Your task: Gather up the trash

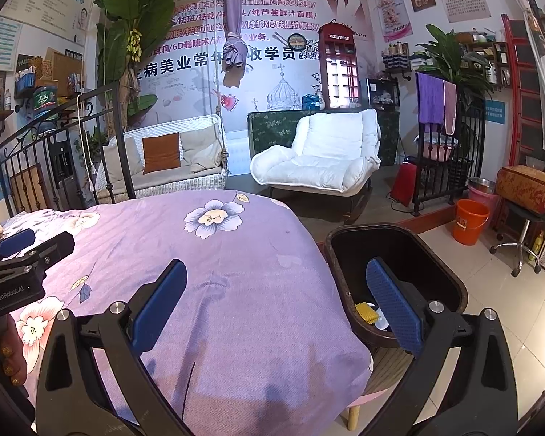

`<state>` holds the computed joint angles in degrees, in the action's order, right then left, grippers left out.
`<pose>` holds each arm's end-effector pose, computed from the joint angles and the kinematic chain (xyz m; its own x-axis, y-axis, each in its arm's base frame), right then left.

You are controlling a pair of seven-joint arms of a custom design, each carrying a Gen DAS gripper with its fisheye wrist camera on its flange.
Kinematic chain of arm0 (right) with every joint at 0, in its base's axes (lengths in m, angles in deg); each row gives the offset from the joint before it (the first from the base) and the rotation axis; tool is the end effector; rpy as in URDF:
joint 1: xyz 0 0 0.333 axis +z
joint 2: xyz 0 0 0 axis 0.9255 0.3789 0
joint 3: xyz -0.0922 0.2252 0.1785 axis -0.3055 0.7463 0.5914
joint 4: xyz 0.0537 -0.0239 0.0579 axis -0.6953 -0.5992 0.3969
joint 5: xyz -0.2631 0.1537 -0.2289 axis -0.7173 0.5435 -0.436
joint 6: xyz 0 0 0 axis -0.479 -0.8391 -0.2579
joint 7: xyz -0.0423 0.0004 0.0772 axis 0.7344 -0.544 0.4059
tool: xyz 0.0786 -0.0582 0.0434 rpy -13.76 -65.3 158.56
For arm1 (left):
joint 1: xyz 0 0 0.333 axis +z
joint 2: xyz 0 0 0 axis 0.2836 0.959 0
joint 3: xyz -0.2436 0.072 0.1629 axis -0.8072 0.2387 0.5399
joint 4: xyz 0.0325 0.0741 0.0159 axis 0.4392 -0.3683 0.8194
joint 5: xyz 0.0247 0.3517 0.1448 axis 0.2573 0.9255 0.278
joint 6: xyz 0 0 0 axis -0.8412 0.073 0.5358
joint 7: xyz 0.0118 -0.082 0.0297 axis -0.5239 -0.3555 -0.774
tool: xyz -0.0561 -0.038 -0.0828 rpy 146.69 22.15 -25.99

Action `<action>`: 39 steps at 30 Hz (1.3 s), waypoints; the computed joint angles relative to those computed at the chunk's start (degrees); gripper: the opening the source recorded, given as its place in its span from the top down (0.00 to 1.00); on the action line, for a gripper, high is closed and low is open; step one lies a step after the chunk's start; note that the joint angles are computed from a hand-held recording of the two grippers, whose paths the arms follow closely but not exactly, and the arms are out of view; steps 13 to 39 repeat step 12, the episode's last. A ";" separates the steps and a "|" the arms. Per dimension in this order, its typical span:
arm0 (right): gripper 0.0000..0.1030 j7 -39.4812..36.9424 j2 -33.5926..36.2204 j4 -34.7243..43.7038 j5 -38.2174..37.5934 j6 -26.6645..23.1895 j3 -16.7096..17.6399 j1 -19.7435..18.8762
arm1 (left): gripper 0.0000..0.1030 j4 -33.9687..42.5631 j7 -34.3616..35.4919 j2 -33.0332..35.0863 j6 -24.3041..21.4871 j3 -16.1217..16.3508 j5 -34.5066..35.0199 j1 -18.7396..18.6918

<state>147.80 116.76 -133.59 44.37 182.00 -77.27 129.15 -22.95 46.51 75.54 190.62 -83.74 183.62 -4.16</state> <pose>0.6362 0.4750 0.3665 0.2415 -0.9678 -0.0712 -0.3584 -0.0208 -0.9333 0.5755 -0.3012 0.3964 0.1998 -0.9798 -0.0067 -0.3830 -0.0718 -0.9210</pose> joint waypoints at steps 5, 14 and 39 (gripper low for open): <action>0.05 -0.14 -0.22 -0.04 0.04 -0.01 0.30 -0.13 | 0.05 -0.15 -0.59 -0.03 -0.33 0.01 0.55 0.01; 0.05 -0.21 0.01 0.48 0.00 -0.22 0.50 -0.13 | 0.05 0.12 -0.19 0.29 0.45 0.10 -0.01 0.26; 0.05 -0.21 0.01 0.48 0.00 -0.22 0.50 -0.13 | 0.05 0.12 -0.19 0.29 0.45 0.10 -0.01 0.26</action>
